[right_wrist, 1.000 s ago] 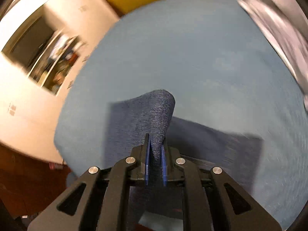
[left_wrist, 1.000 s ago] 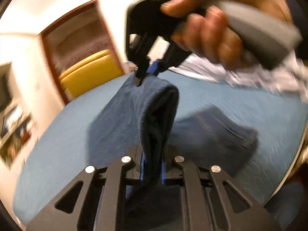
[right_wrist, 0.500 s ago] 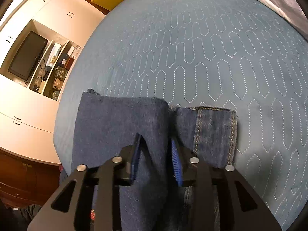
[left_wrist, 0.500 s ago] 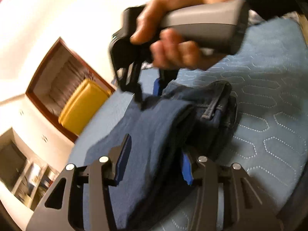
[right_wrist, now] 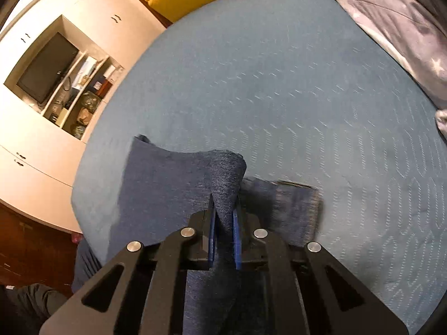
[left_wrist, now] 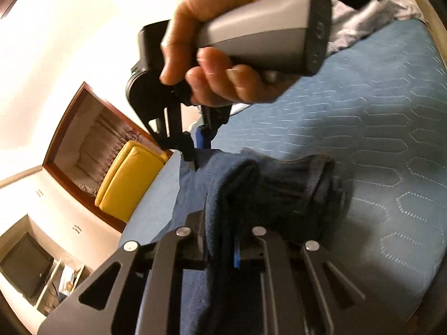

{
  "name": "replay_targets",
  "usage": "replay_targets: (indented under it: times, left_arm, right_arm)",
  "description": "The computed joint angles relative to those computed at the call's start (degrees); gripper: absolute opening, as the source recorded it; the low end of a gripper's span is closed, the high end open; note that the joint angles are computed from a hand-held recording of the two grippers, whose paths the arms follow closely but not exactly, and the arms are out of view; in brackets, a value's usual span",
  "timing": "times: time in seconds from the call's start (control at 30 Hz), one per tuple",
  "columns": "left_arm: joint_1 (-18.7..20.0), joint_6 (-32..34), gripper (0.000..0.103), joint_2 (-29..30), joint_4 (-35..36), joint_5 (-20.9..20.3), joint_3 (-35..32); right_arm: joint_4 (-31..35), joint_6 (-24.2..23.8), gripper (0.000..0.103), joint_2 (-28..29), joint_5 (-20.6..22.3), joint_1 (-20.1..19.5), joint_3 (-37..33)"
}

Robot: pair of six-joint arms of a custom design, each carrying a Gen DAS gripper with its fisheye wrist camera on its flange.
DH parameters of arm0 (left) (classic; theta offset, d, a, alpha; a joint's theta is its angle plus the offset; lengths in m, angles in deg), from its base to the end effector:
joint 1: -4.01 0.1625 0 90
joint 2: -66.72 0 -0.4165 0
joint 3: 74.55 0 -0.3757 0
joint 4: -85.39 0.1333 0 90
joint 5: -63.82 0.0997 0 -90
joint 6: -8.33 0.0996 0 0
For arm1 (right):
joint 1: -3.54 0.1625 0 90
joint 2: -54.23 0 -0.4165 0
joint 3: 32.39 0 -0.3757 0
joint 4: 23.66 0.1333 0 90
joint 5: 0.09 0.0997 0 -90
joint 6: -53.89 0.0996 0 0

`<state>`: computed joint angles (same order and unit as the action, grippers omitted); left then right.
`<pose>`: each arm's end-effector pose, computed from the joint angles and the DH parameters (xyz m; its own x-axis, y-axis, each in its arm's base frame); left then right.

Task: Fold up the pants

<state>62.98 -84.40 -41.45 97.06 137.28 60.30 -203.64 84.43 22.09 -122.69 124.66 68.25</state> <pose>0.0257 -0.2709 0.2521 0.2749 0.5455 -0.7918 0.9507 -0.2772 0.1391 0.3854 -0.4844 -0.0071 -0.9534 0.1753 0.2457 0.0041 0.8215 -0.5701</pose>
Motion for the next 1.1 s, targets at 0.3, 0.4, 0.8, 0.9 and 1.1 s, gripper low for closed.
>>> replay_targets:
  times: [0.3, 0.4, 0.8, 0.9, 1.1]
  left_arm:
    - [-0.8, 4.4, 0.011, 3.2, -3.9, -2.9, 2.0]
    - [1.2, 6.1, 0.014, 8.2, -5.3, -2.9, -0.4]
    - [9.9, -10.4, 0.075, 13.9, 31.8, 9.6, -26.7]
    - [13.1, -20.1, 0.075, 20.5, 41.7, 13.1, -41.3]
    - [11.4, -40.4, 0.036, 46.2, 56.4, 11.6, -72.6]
  right_arm:
    - [-8.3, -0.6, 0.010, -0.1, 1.1, -1.9, 5.0]
    - [-10.0, 0.2, 0.010, 1.0, 0.7, -2.1, 5.4]
    - [2.8, 16.7, 0.033, 0.9, -29.4, 9.6, 3.2]
    - [20.8, 33.0, 0.038, 2.2, -37.5, 14.6, 0.2]
    - [42.9, 51.3, 0.040, 9.1, -34.2, 17.0, -9.6]
